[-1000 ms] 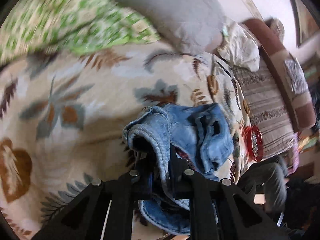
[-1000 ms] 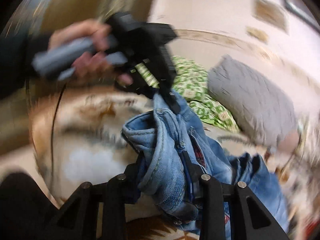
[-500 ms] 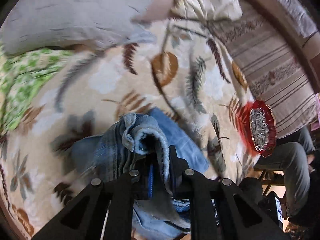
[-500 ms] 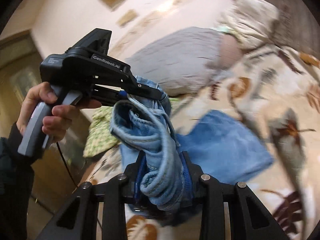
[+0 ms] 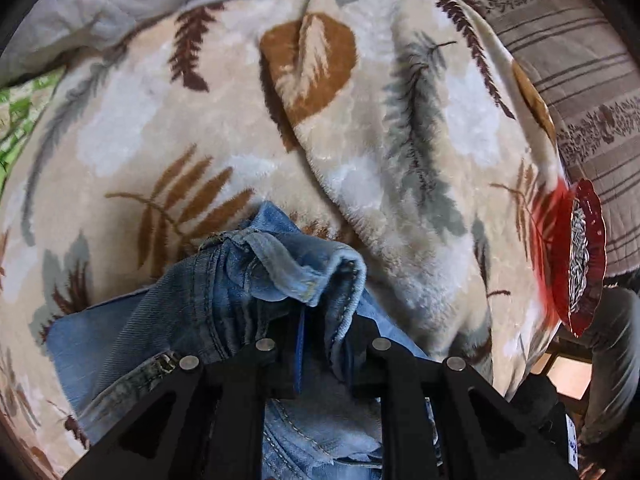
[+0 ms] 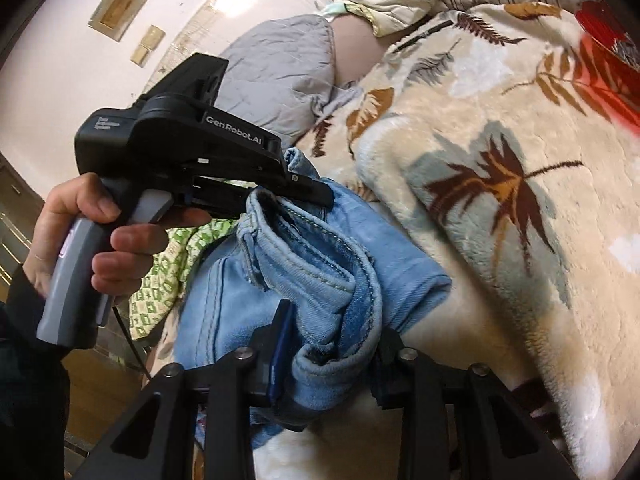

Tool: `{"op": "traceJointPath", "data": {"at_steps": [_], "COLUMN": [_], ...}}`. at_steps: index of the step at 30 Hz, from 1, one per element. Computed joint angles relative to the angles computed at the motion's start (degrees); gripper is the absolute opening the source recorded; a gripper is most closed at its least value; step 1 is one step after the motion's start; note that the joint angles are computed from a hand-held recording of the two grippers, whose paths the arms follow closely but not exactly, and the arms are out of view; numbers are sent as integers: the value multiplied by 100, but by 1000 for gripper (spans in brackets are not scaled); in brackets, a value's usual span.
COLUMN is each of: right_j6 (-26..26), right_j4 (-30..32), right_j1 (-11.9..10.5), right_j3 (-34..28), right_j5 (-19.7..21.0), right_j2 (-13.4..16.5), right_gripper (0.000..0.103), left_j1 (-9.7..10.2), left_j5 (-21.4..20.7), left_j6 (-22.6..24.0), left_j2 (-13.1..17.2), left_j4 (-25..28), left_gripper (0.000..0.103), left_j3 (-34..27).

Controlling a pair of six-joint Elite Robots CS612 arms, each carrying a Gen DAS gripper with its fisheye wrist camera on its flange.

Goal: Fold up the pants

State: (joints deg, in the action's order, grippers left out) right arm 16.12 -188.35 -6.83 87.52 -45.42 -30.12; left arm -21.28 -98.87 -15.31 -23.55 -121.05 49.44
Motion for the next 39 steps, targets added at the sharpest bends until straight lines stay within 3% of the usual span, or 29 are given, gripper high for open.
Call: {"op": "traceJointPath", "data": {"at_steps": [4, 5, 7, 8, 9, 11, 15, 17, 22, 25, 30, 35, 37, 39], "right_j6": [-84, -112, -118, -130, -153, -275, -856, -1159, -1965, -2753, -4056, -4745, -4967, -5086], "right_j4": [168, 247, 375, 385, 369, 116, -104, -56, 666, 1663, 3424, 4563, 4840, 5165], "right_j1": [-8, -11, -50, -73, -74, -93, -152, -178, -185, -136, 35, 138, 173, 185], "right_j3": [20, 17, -49, -32, -34, 92, 309, 355, 163, -48, -607, -1022, -1114, -1226], "right_j5": [-15, 14, 213, 290, 261, 129, 79, 70, 46, -20, -154, -288, -369, -306], "right_j2": [-59, -84, -83, -119, -147, -266, -520, -608, -727, -815, -810, -692, -644, -577], "right_gripper": [34, 37, 41, 56, 73, 79, 89, 90, 90, 90, 90, 89, 77, 52], "left_j1": [4, 13, 71, 93, 100, 129, 219, 254, 263, 228, 48, -11, -28, -10], "left_j5": [16, -39, -470, -617, -643, -628, -333, -202, 611, 946, 1220, 740, 569, 372], "left_j6": [-5, 23, 10, -59, -130, -238, -378, -480, -785, -982, -1368, -1981, -2037, -2207], "left_j2": [-38, -88, -284, -380, -475, -793, -1438, -1654, -2196, -2296, -2216, -1929, -1809, -1684], "left_j4": [-50, -162, -619, -845, -1044, -1711, -2796, -3247, -4524, -5085, -5955, -6422, -6548, -6637], "left_gripper": [20, 26, 51, 70, 83, 88, 94, 97, 98, 98, 98, 98, 98, 98], "left_j3": [68, 144, 456, 603, 753, 1255, 2242, 2624, 3873, 4385, 4936, 4985, 4923, 4835]}}
